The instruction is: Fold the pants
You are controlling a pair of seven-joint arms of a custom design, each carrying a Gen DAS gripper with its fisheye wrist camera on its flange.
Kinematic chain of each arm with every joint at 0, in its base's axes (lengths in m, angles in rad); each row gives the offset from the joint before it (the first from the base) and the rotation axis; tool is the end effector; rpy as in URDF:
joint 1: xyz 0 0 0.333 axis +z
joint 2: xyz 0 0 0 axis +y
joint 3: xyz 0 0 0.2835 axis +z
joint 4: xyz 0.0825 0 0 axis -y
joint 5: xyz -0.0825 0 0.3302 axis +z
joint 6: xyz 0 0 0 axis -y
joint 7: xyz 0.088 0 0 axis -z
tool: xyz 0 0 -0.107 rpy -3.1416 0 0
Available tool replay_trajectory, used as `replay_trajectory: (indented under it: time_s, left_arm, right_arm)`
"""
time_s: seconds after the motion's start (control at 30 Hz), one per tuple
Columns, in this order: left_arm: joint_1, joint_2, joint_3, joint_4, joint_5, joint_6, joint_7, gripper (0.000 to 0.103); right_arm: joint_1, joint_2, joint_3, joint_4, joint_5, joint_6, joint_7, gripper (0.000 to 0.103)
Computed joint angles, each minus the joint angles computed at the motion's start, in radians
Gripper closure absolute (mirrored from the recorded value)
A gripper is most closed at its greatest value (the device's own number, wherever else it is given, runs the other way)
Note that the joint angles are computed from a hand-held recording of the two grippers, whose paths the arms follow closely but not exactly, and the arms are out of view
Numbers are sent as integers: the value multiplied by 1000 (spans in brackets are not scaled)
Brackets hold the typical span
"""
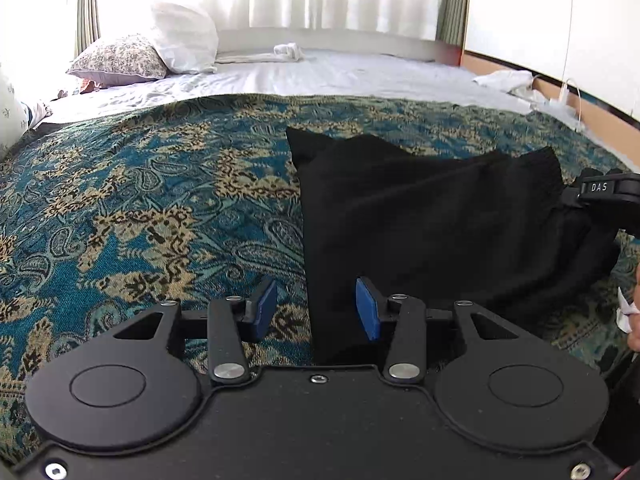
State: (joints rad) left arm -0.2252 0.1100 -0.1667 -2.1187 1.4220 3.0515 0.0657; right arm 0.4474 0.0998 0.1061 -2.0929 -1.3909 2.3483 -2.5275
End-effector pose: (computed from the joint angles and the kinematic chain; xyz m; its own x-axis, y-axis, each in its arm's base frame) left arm 0.4541 -0.2691 0.4104 -0.2658 -0.9636 0.0286 -0.6038 0.1433 -0.7842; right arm 0.4650 0.2694 0.3993 -0.4937 -0.8439 -0.2102 -0.3687 0.4220 -0.8283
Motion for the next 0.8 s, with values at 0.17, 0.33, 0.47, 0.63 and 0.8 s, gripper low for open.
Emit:
replay_trajectory:
  time_s: [0.17, 0.33, 0.47, 0.63, 0.8]
  left_arm:
    - [-6, 1, -5, -4, -39, -25, 47, 61]
    - [-14, -1, -7, -5, -49, -48, 72, 60]
    - [-17, -18, -11, -17, -54, -65, 75, 60]
    - [-1, -59, -10, -26, 38, -19, -41, 59]
    - [7, -59, -24, 16, 178, -1, -150, 53]
  right_arm:
    - [0, 12, -1, -1, 17, 12, -33, 74]
    - [-5, -3, -5, -21, 18, 44, -42, 64]
    - [-15, -22, -4, -40, 18, 74, -44, 70]
    - [-25, -24, -2, -45, -5, 121, -45, 79]
    - [-60, -36, -24, -66, -143, 291, 143, 80]
